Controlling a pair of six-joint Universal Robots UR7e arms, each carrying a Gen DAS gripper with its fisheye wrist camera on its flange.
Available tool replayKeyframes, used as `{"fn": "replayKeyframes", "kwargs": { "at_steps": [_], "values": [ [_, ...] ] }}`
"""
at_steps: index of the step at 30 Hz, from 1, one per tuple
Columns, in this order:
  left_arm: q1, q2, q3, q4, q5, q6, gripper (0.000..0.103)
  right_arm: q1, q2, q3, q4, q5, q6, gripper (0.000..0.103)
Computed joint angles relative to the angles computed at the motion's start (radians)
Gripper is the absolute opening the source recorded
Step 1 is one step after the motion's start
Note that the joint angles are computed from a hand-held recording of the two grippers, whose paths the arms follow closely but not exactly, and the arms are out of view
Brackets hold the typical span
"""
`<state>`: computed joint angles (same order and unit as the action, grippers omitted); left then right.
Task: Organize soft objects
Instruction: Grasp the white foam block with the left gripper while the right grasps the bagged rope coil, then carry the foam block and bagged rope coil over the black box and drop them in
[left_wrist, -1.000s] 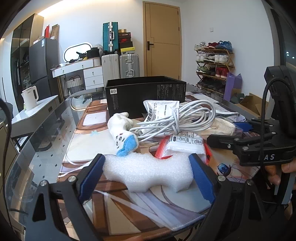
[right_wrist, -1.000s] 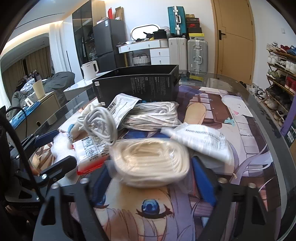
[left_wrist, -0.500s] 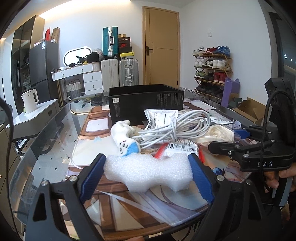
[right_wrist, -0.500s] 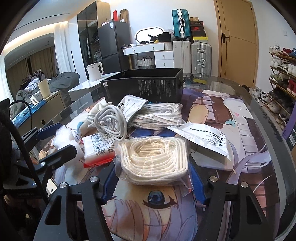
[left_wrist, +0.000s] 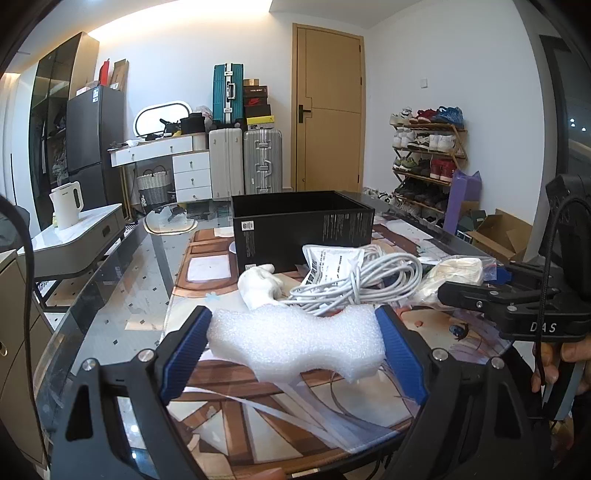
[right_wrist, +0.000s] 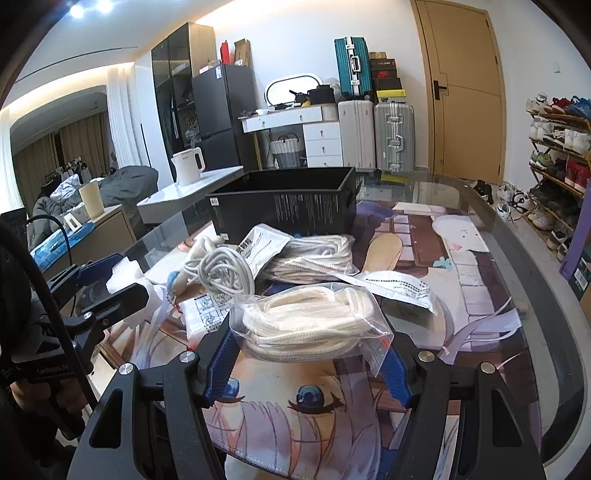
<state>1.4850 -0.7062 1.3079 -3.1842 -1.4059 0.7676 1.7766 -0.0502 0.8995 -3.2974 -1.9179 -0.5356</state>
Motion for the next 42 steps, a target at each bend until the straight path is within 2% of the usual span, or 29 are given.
{"fn": "replayKeyframes", "kwargs": {
  "at_steps": [10, 15, 28, 42],
  "values": [
    [-0.001, -0.001, -0.021, 0.004, 0.0, -0.018, 0.089, 0.003, -0.036, 0.068, -0.075, 0.042, -0.003, 0.067],
    [-0.002, -0.001, -0.041, 0.029, -0.008, -0.039, 0.089, 0.006, -0.042, 0.068, -0.078, 0.047, -0.003, 0.067],
    [-0.029, 0.038, -0.131, 0.056, 0.007, -0.022, 0.089, 0.017, -0.013, -0.051, -0.019, 0.084, -0.019, 0.067],
    [-0.043, 0.102, -0.27, 0.107, 0.02, -0.016, 0.089, 0.023, 0.063, -0.279, 0.108, 0.093, -0.069, 0.068]
  ]
}}
